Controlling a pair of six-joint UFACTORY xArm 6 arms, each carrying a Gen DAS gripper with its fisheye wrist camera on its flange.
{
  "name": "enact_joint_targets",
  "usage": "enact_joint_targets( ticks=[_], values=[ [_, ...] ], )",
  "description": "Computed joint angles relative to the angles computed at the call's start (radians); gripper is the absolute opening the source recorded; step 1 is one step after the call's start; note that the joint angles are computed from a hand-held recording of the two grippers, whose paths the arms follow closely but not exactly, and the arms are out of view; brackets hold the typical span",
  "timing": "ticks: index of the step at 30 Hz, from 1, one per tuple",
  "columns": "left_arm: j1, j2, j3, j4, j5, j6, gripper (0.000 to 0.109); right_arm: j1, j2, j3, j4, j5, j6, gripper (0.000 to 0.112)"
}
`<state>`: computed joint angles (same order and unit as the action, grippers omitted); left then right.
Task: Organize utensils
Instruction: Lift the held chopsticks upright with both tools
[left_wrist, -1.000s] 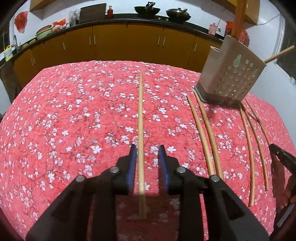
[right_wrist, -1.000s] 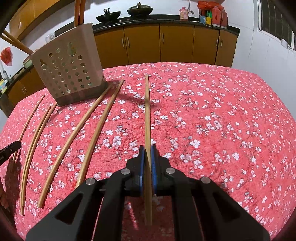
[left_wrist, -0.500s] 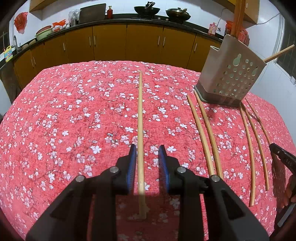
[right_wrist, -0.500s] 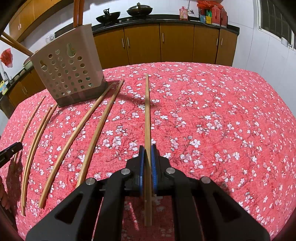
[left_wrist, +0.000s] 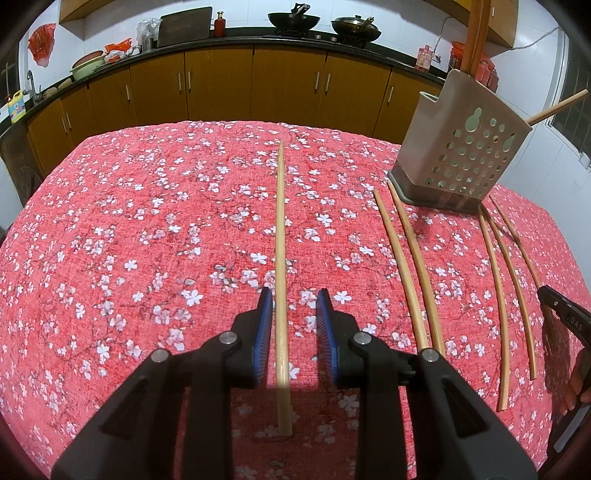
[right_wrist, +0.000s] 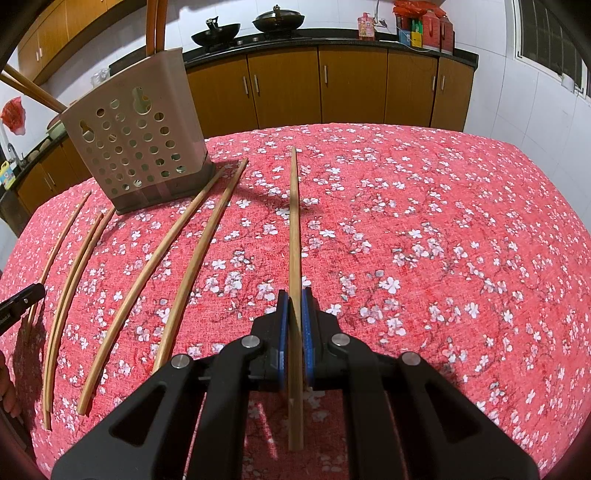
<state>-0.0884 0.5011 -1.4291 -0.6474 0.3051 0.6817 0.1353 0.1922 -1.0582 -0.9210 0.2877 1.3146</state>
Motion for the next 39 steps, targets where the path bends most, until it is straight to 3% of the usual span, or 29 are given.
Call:
enact_joint_targets(
  ticks=[3,6,11,14,17,31,39],
  values=[
    [-0.009,-0.027,0.052,0.088,-0.045,-0.041,0.025,0.004,-0.011,0.013,-0.006,0.001,0.008,0.009],
    [-0.010,-0.048,0.085,0.068,-0.052,-0.010,0.025,0.009,-0.027,0.031,-0.014,0.001,0.013,0.009],
    [-0.007,-0.058,0.103,0.089,-0.066,-0.028,0.012,0.008,-0.037,0.045,-0.013,-0.009,0.012,0.008],
    [-0.001,-0.057,0.095,0.111,-0.048,-0.031,0.008,0.011,-0.049,0.049,-0.021,-0.007,0.007,0.008],
    [0.009,-0.058,0.081,0.142,-0.018,-0.057,0.008,0.006,-0.090,0.063,-0.116,-0.016,0.082,0.008],
    [0.021,-0.203,0.098,-0.192,-0.032,0.210,0.008,0.006,-0.240,0.066,-0.453,0.018,0.379,0.008],
    [0.015,-0.272,0.074,-0.480,-0.041,0.418,0.008,0.004,-0.285,0.059,-0.609,0.028,0.517,0.008]
  ],
)
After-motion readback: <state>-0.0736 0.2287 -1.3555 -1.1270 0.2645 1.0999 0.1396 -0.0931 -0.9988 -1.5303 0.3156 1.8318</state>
